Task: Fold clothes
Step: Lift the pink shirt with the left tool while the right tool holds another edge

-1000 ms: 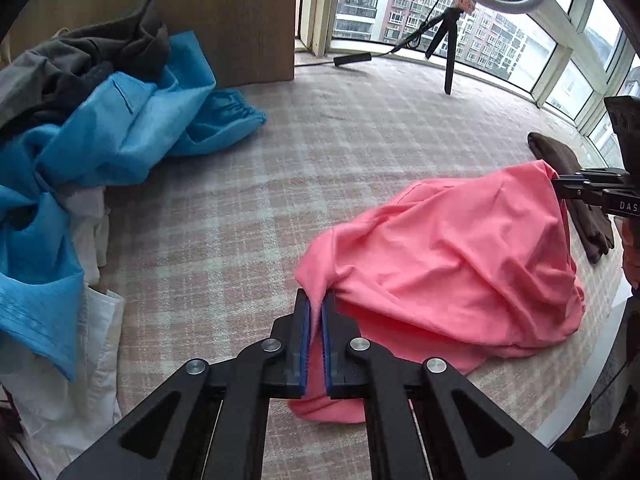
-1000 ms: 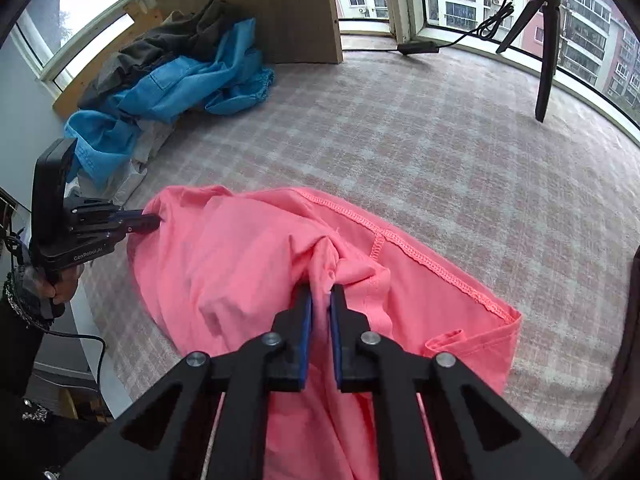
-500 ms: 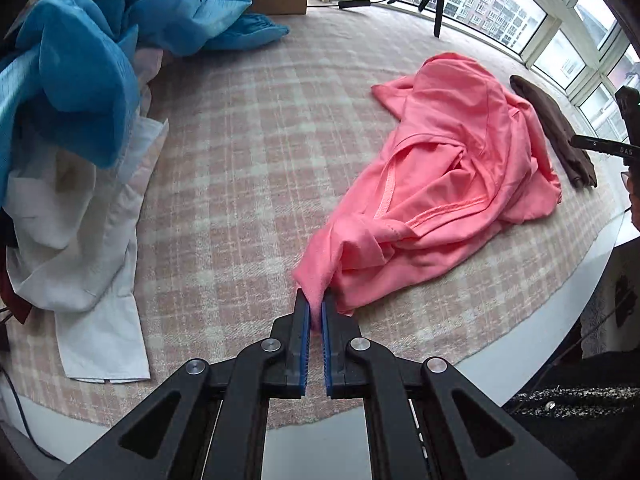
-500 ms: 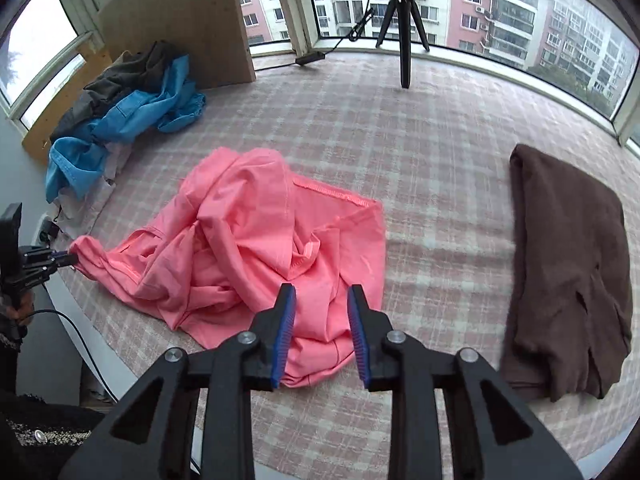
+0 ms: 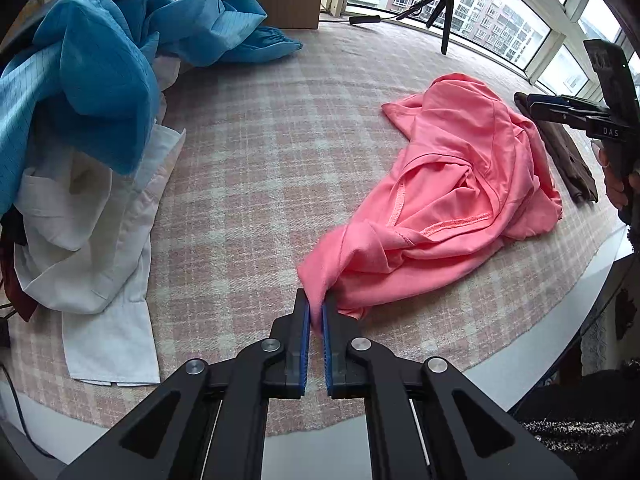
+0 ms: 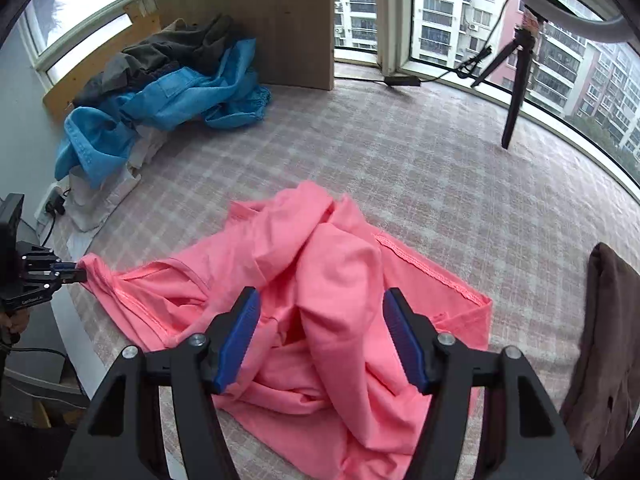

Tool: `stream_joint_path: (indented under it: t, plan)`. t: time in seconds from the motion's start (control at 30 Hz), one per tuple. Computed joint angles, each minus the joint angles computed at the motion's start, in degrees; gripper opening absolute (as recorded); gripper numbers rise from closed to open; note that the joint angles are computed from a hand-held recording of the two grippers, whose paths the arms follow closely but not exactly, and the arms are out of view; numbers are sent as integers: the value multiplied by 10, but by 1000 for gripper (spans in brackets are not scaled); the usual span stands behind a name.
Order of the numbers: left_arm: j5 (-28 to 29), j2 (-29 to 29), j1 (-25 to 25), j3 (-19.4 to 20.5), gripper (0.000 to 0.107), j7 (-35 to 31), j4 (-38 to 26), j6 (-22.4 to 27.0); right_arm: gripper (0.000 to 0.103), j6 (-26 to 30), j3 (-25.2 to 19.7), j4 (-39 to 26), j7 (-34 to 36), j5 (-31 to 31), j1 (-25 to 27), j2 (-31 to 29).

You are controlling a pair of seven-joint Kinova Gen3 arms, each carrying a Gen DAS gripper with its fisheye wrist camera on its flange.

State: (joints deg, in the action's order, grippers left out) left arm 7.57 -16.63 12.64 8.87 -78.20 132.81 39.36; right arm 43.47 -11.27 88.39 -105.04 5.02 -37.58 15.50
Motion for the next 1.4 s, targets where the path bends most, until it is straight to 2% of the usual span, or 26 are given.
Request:
stream_joint_path:
  t: [0.1,0.17,0.2,0.23,0.27,0.33,0.4,0.47,0.53,0.67,0.77,0.8,0.87,1.0,1.1,1.23,1.3,1.4]
  plan:
    - [8,-4,-2,5,5,15,12,-17,65,49,4,-64,50,5,-22,43]
    - [8,-2,-4,10,5,28,17,-27,65,89,-13,-112,67,-18,-5,88]
    - [3,-2,-6,14,5,35,18,-31,57,101,-19,-131,82,-39,5,110]
    - [-7,-4,-10,22,5,48,16,-30,18,104,-21,-139,87,-59,13,126]
    - [-17,-6,-15,30,5,62,14,-30,2,98,-24,-137,83,-74,23,133]
    - [-56,-24,-32,55,5,102,2,-24,4,59,-57,-112,55,-94,70,120]
    - [-93,-44,-46,71,5,128,-26,-1,4,12,-93,-75,26,-106,123,74]
    - [-118,-54,-40,53,3,117,-79,35,4,-35,-135,-51,-21,-87,176,21]
    - [-139,-70,-52,51,3,91,-132,39,4,-66,-177,-46,-67,-52,229,-32]
    - [-207,-95,-98,91,2,77,-238,7,4,-101,-273,-76,-140,41,335,-135]
    - [-242,-108,-129,128,2,66,-318,7,4,-75,-349,-134,-174,111,409,-195]
    - [-249,-109,-138,139,2,61,-344,8,4,-65,-361,-151,-186,134,420,-213]
    - [-261,-123,-156,158,2,46,-375,13,4,-48,-356,-175,-212,181,412,-247]
    - [-250,-148,-172,164,3,9,-419,19,4,11,-311,-216,-251,274,317,-275]
    - [-231,-161,-178,159,3,-15,-447,26,4,64,-317,-240,-273,344,272,-280]
    - [-216,-189,-201,162,3,-44,-461,26,4,111,-296,-242,-309,435,174,-284]
    - [-207,-201,-209,161,3,-58,-466,25,4,120,-299,-239,-313,452,165,-292]
    - [-194,-209,-233,170,3,-75,-481,32,4,117,-309,-234,-302,438,187,-305]
